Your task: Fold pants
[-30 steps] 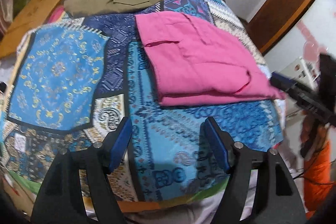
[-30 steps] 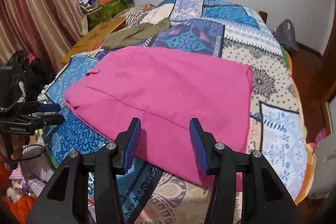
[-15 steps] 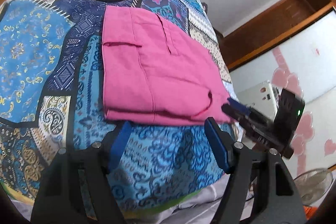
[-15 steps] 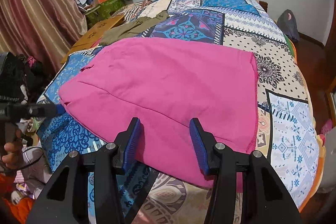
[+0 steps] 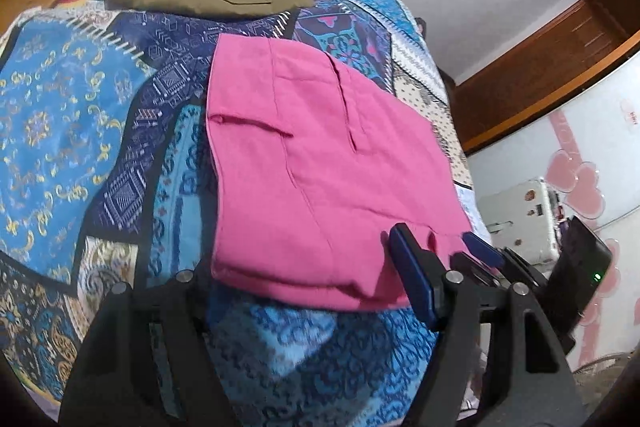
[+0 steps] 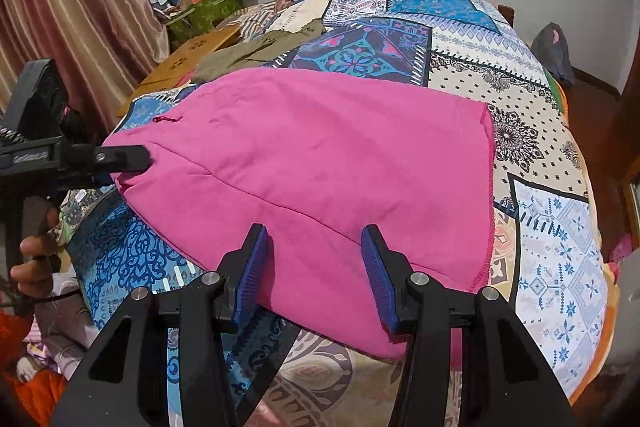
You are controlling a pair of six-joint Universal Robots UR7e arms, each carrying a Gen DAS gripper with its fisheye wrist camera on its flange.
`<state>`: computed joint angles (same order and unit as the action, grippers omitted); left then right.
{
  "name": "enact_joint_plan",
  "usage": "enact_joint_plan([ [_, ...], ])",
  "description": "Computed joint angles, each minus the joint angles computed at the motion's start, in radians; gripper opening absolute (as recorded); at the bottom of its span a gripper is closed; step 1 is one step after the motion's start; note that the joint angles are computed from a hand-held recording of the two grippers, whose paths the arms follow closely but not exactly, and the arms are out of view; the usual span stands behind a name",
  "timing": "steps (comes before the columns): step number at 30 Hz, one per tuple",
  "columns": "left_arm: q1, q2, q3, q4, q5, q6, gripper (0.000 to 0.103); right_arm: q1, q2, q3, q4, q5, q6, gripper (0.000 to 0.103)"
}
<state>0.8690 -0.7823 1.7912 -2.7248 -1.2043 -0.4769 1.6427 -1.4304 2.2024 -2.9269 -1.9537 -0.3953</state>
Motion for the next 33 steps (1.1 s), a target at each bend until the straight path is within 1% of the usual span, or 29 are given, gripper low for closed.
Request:
enact_joint_plan([
  [1, 0.001, 0.004, -0.003, 0.001, 0.010, 0.004, 0.069, 0.000, 0.000, 0.000, 0.000, 0.001, 0.001, 0.045],
  [3, -0.002, 0.012, -0.013, 0.008, 0.032, 0.015, 0.061, -0.001, -0.001, 0.001, 0.000, 0.002, 0.004, 0.045],
  [4, -0.001, 0.010, -0.011, 0.006, 0.034, 0.025, 0.047, -0.001, -0.002, 0.000, 0.001, 0.002, 0.004, 0.045],
  [5, 0.002, 0.010, -0.014, 0.006, 0.022, 0.038, 0.038, -0.001, -0.003, -0.001, 0.006, 0.002, 0.009, 0.045],
  [6, 0.003, 0.007, -0.012, 0.002, 0.013, 0.045, 0.037, 0.001, -0.003, -0.002, 0.009, 0.001, 0.015, 0.045],
  [8, -0.002, 0.001, -0.004, -0.010, 0.017, 0.068, 0.030, 0.004, -0.003, -0.010, 0.024, -0.002, 0.026, 0.045],
  [10, -0.016, -0.009, 0.008, -0.010, 0.036, 0.094, 0.028, 0.007, 0.002, -0.020, 0.034, -0.008, 0.032, 0.045],
  [12, -0.041, -0.018, 0.018, -0.010, 0.091, 0.135, 0.026, 0.021, 0.011, -0.032, 0.036, -0.023, 0.032, 0.045],
  [16, -0.089, -0.039, 0.046, -0.029, 0.187, 0.212, 0.022, 0.045, 0.036, -0.057, 0.018, -0.028, 0.014, 0.045],
  [22, -0.141, -0.071, 0.085, -0.067, 0.285, 0.305, 0.021, 0.084, 0.118, -0.133, 0.009, -0.014, -0.008, 0.045],
  [28, -0.175, -0.079, 0.112, -0.123, 0.352, 0.400, 0.020, 0.097, 0.207, -0.212, 0.099, -0.006, -0.019, 0.045],
  [31, -0.185, -0.075, 0.116, -0.142, 0.358, 0.427, 0.020, 0.100, 0.238, -0.228, 0.145, -0.016, -0.024, 0.045],
  [33, -0.192, -0.069, 0.115, -0.148, 0.364, 0.444, 0.019, 0.103, 0.244, -0.228, 0.150, -0.018, -0.034, 0.045],
])
